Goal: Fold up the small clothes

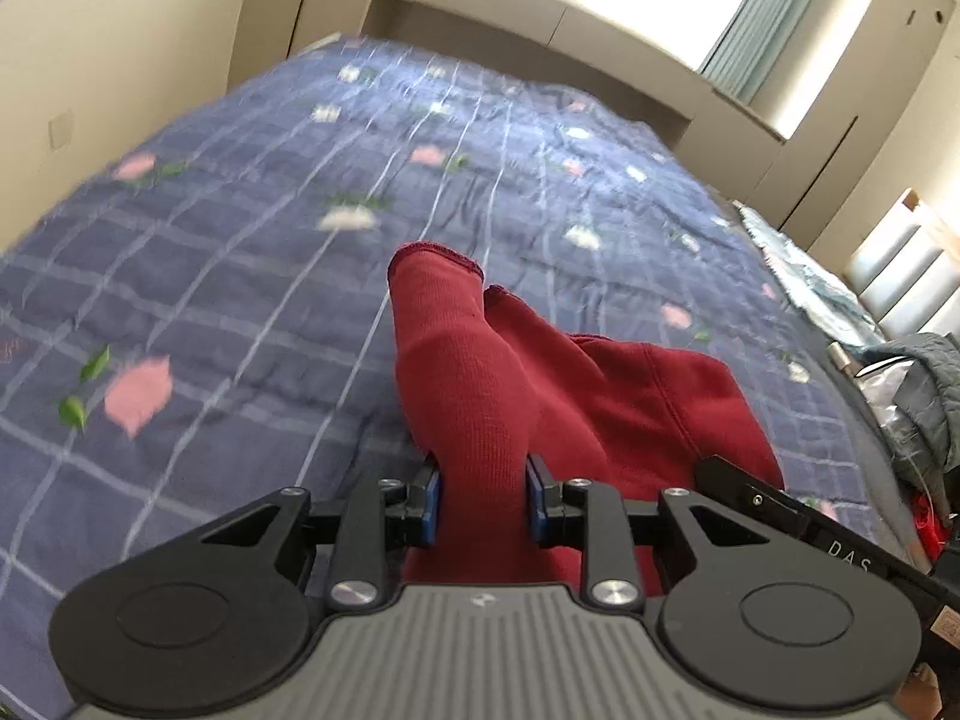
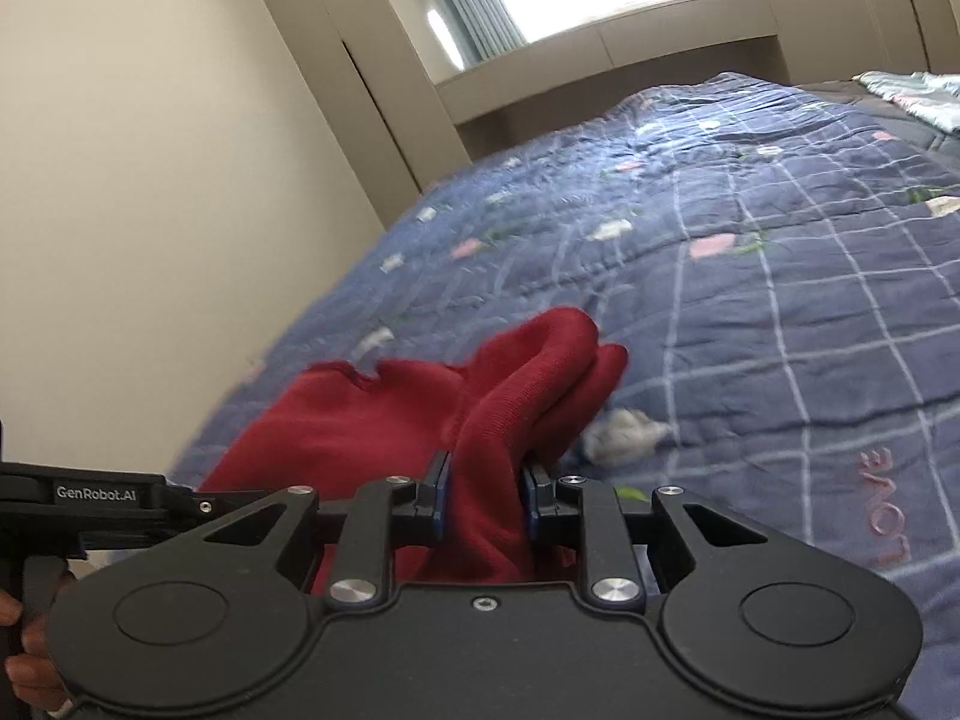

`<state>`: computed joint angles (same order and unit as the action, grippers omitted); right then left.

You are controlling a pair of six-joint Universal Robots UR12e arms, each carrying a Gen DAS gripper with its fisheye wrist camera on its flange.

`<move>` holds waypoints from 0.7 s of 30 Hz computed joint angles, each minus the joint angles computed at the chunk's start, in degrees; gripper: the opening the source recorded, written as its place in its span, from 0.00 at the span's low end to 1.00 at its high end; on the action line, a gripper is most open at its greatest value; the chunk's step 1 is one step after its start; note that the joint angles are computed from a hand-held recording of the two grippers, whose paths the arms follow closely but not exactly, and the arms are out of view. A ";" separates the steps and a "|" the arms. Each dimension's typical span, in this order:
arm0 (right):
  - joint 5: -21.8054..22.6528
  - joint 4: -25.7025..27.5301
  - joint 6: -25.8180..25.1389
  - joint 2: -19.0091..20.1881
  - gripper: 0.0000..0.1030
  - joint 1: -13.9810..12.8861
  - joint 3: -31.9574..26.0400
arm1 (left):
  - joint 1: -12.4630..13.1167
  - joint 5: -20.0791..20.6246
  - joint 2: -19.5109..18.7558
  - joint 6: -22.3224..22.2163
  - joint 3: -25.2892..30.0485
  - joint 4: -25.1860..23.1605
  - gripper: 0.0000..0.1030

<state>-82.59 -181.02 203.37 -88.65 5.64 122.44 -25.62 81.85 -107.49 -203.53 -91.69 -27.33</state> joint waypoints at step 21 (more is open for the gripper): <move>-13.32 -7.56 -6.78 -8.78 0.99 5.21 3.63 | -3.36 12.08 7.03 -0.73 -6.90 9.78 1.00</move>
<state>-95.91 -188.57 196.60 -97.43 10.84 126.07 -28.98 93.93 -100.47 -204.26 -98.59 -17.55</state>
